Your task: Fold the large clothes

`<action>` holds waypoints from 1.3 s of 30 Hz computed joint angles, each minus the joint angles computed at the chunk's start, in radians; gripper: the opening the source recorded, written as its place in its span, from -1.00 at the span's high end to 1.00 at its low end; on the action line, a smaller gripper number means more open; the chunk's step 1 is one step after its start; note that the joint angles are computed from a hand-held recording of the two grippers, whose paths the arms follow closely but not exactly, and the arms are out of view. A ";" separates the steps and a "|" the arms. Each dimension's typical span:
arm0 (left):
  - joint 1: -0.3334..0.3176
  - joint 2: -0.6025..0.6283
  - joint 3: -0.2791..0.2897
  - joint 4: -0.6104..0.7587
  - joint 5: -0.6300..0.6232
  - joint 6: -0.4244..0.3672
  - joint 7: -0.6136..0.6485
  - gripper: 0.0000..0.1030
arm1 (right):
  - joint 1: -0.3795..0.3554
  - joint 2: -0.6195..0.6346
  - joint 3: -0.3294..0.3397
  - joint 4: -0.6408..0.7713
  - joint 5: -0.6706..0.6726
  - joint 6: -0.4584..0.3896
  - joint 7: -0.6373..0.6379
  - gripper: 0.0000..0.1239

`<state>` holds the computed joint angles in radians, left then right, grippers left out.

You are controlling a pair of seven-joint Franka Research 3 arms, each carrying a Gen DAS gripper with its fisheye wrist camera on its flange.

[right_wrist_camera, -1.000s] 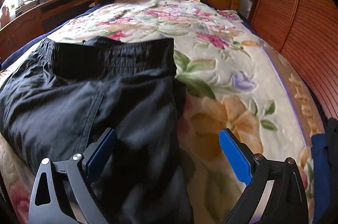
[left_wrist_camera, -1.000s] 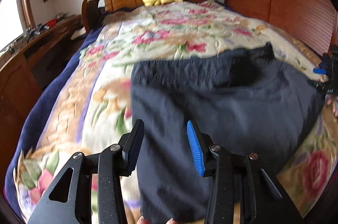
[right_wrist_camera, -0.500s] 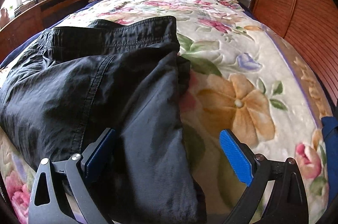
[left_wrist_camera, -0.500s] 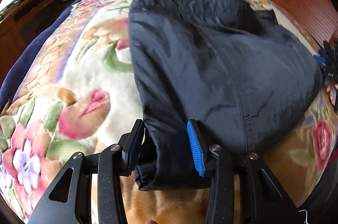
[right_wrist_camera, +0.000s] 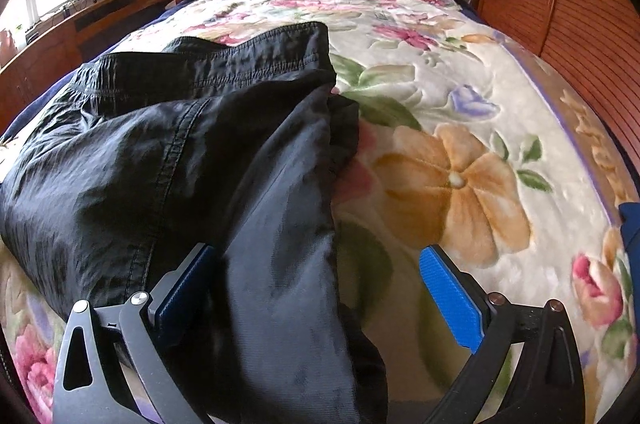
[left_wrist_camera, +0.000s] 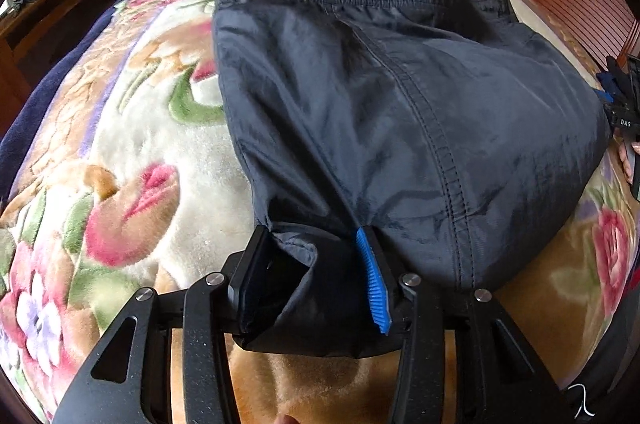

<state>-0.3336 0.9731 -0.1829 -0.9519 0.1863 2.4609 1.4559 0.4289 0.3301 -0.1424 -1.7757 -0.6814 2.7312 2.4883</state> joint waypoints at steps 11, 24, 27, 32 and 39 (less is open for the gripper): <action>0.030 -0.181 0.008 -0.324 0.052 0.182 -0.110 0.08 | -0.093 -0.064 0.103 -0.085 0.323 -0.008 -0.271 -0.62; 0.076 -0.285 -0.035 -0.468 0.020 0.338 -0.073 0.83 | -0.012 -0.158 0.052 -0.169 0.294 0.081 -0.318 0.91; 0.088 -0.342 -0.046 -0.553 0.026 0.393 -0.080 0.83 | -0.019 -0.230 0.073 -0.231 0.196 0.082 -0.243 0.92; 0.172 -0.497 -0.137 -0.801 -0.024 0.510 -0.039 0.83 | -0.051 -0.383 0.147 -0.390 0.134 0.069 -0.174 0.92; 0.101 -0.601 -0.063 -0.938 0.016 0.530 -0.113 0.79 | -0.110 -0.559 0.256 -0.578 0.188 0.048 -0.150 0.88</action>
<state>-0.2326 0.3719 -0.2458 -1.8898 0.2019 2.9907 1.3433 0.3187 -0.2291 0.1132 -2.3540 -0.4937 2.7792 2.3387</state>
